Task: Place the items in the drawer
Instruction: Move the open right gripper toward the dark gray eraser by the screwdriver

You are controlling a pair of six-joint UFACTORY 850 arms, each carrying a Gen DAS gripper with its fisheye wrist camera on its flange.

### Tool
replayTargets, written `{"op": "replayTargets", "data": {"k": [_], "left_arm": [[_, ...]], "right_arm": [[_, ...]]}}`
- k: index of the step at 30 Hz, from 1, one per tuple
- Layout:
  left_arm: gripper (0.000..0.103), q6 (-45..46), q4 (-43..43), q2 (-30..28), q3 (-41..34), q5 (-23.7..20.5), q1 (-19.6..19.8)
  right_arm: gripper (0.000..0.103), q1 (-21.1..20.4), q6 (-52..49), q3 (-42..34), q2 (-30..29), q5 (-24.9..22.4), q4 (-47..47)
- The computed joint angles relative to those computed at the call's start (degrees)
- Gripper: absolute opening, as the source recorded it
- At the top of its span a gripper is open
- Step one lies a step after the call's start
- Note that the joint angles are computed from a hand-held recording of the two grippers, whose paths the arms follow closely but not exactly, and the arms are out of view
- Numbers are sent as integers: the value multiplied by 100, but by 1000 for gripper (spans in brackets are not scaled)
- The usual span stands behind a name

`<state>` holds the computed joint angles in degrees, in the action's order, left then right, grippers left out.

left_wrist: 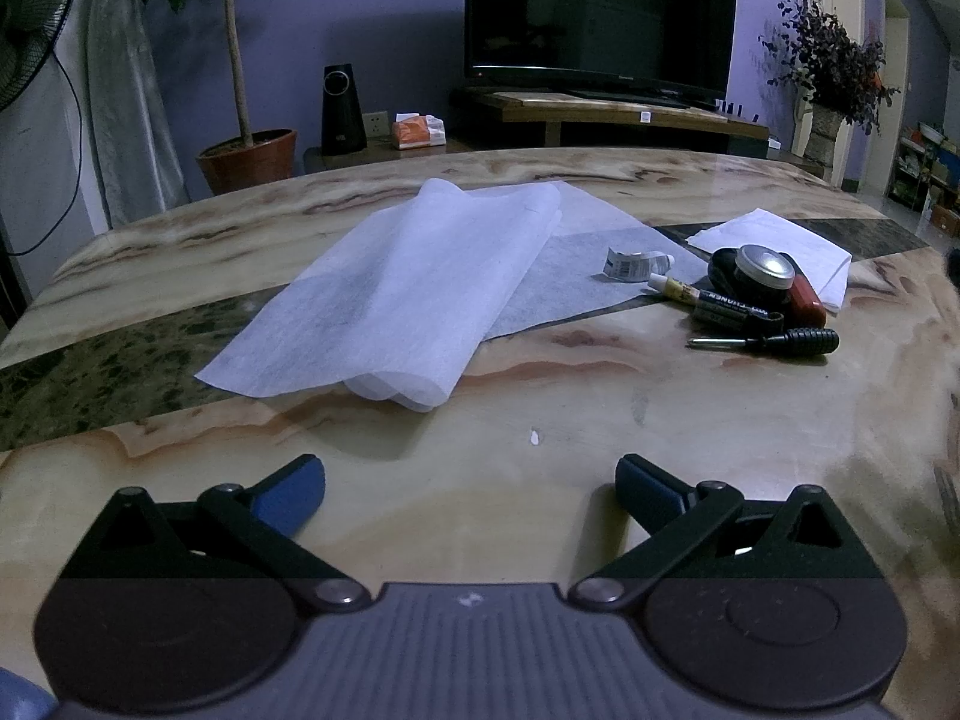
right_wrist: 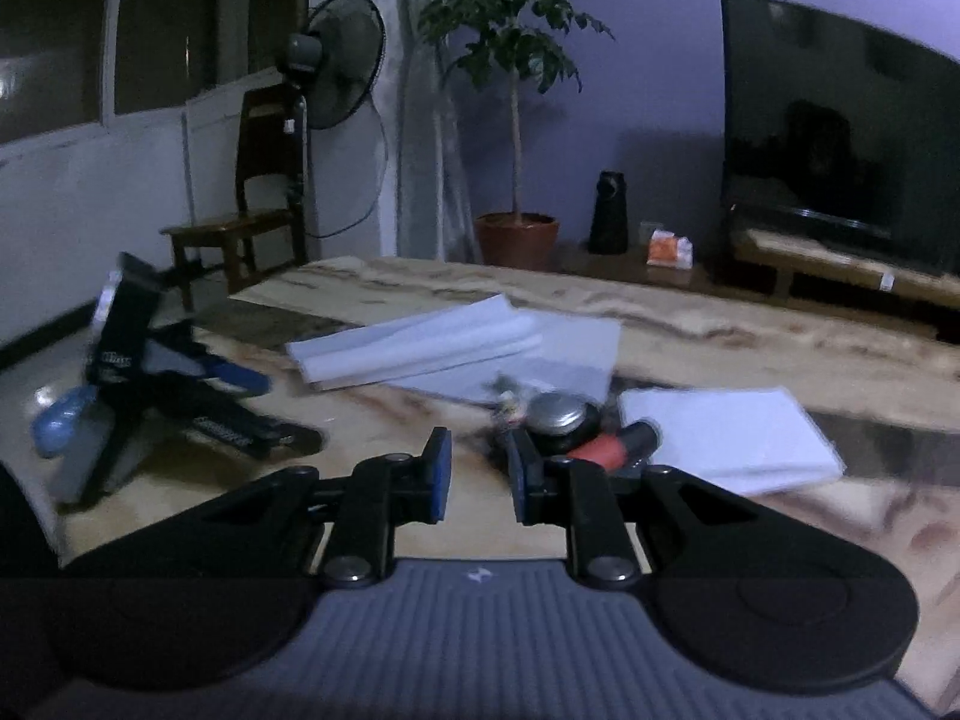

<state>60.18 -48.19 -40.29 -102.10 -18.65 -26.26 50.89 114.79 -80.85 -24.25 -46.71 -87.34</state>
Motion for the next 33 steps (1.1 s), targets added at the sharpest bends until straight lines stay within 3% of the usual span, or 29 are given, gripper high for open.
{"op": "replayTargets", "data": {"k": [9, 13, 17, 23, 33], "left_arm": [[103, 2, -2, 1, 2, 1, 0], [103, 2, -2, 2, 3, 1, -1], [103, 4, -4, 2, 3, 1, 0], [103, 1, -2, 3, 6, 3, -3], [103, 4, -4, 3, 5, 1, 0]], "right_arm": [[29, -418, -365, -296, -187, 288, 300], [29, -499, -63, -381, -243, 397, 38], [45, -618, 186, -510, -351, 447, -162], [56, -758, 164, -681, -493, 582, 22], [57, -930, -680, -1326, -927, 703, 454]]}}
